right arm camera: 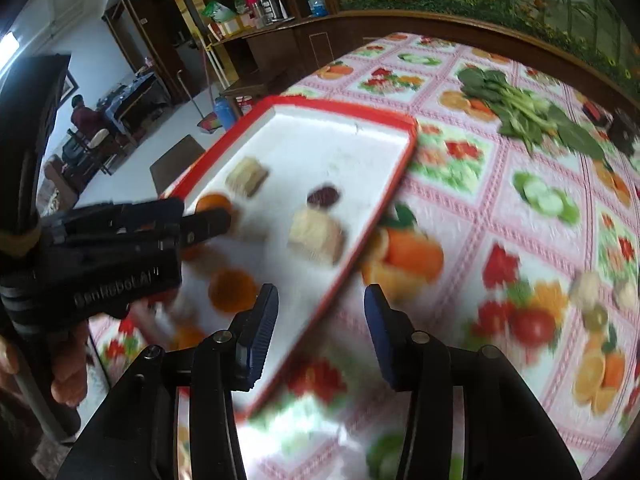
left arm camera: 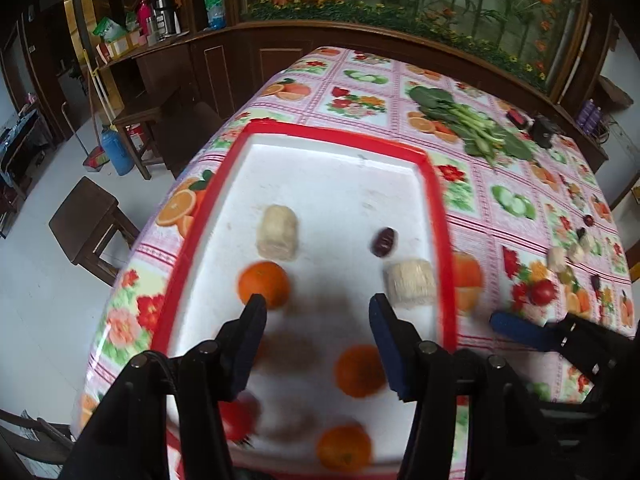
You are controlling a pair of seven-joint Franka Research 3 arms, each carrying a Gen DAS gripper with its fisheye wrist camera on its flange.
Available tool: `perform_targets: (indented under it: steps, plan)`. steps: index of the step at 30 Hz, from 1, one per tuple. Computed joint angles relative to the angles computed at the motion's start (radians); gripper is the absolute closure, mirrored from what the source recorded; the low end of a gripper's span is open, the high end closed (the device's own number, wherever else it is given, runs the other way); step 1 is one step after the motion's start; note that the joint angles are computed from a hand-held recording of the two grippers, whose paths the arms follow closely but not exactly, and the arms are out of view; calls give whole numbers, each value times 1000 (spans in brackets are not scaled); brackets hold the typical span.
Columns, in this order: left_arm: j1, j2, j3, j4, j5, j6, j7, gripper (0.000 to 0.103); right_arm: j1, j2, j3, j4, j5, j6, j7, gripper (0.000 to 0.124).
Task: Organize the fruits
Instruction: 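Move both open tools back toward the items on the tablecloth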
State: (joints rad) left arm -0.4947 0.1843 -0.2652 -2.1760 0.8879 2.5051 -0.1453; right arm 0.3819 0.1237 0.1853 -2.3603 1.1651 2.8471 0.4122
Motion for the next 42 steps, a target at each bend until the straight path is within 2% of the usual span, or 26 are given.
perform_targets:
  steps: [8,12,16,25,29,34,36,39,42]
  plan:
    - [-66,84,-23,117,-5,-20,49,45,-31,-122,-60,-168,112,-70,-112,79]
    - [-107,158,-18,208,-34,-29,111,45,-56,-169,-102,-232,165,-42,-178,79]
    - [-145,251,-9,325,-77,-37,198,45,-91,-188,-140,-258,177,-28,-184,78]
    - [-219,477,49,630,-174,-40,381,44,-183,-192,-198,-269,152,-77,-169,78]
    - [-267,560,95,756,-188,-92,417,42,-217,-183,-213,-260,141,-109,-181,77]
    - [-282,613,119,824,-236,-125,418,42,-255,-153,-223,-226,134,-133,-185,75]
    - [-292,613,133,823,-227,-119,398,45,-265,-133,-221,-203,136,-137,-185,73]
    - [-297,603,145,806,-210,-104,378,64,-273,-102,-210,-159,156,-142,-209,73]
    - [-282,582,138,768,-217,-69,354,66,-278,-60,-196,-98,192,-163,-253,72]
